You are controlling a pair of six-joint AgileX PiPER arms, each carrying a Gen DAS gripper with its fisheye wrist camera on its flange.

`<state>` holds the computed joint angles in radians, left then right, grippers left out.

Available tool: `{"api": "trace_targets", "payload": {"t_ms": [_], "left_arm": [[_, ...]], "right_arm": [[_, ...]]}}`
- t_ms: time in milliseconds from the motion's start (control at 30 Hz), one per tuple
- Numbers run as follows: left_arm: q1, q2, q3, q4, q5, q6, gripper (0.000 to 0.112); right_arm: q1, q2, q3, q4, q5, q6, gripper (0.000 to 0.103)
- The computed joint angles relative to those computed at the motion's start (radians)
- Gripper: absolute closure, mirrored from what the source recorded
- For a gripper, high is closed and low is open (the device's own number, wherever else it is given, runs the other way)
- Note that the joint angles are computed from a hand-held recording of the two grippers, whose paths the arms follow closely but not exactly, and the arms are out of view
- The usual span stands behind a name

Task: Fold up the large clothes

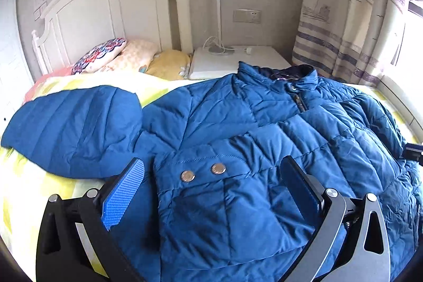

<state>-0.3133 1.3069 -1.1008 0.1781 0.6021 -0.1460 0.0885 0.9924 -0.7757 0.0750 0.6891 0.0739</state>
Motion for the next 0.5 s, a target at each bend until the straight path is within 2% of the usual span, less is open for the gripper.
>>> {"api": "trace_targets", "payload": {"t_ms": [67, 133, 200, 267, 300, 333, 400, 467, 500], "left_arm": [[-0.056, 0.053, -0.011, 0.094, 0.023, -0.053, 0.014], [-0.073, 0.142, -0.023, 0.08, 0.074, -0.014, 0.014], [-0.051, 0.15, -0.029, 0.029, 0.077, 0.03, 0.014], [-0.019, 0.155, -0.035, -0.042, 0.076, 0.086, 0.014], [-0.023, 0.16, -0.036, -0.032, 0.079, 0.078, 0.014], [-0.034, 0.16, -0.034, -0.003, 0.079, 0.055, 0.014], [-0.06, 0.164, -0.034, 0.06, 0.085, -0.002, 0.014], [-0.054, 0.166, -0.039, 0.044, 0.086, 0.009, 0.014], [-0.049, 0.165, -0.039, 0.032, 0.085, 0.018, 0.014]], "right_arm": [[0.02, 0.057, -0.018, -0.05, 0.022, 0.04, 0.07], [0.099, 0.112, -0.037, -0.175, 0.069, 0.086, 0.07], [0.091, 0.106, -0.079, -0.152, 0.119, 0.064, 0.07], [-0.01, 0.073, -0.105, -0.037, 0.08, -0.038, 0.07], [-0.049, 0.076, -0.124, -0.006, 0.058, -0.053, 0.07], [-0.077, 0.1, -0.152, -0.007, 0.036, -0.031, 0.07], [-0.079, 0.186, -0.215, -0.114, -0.004, 0.102, 0.07], [-0.09, 0.294, -0.28, -0.168, -0.026, 0.168, 0.07], [-0.106, 0.363, -0.321, -0.148, -0.017, 0.155, 0.07]]}}
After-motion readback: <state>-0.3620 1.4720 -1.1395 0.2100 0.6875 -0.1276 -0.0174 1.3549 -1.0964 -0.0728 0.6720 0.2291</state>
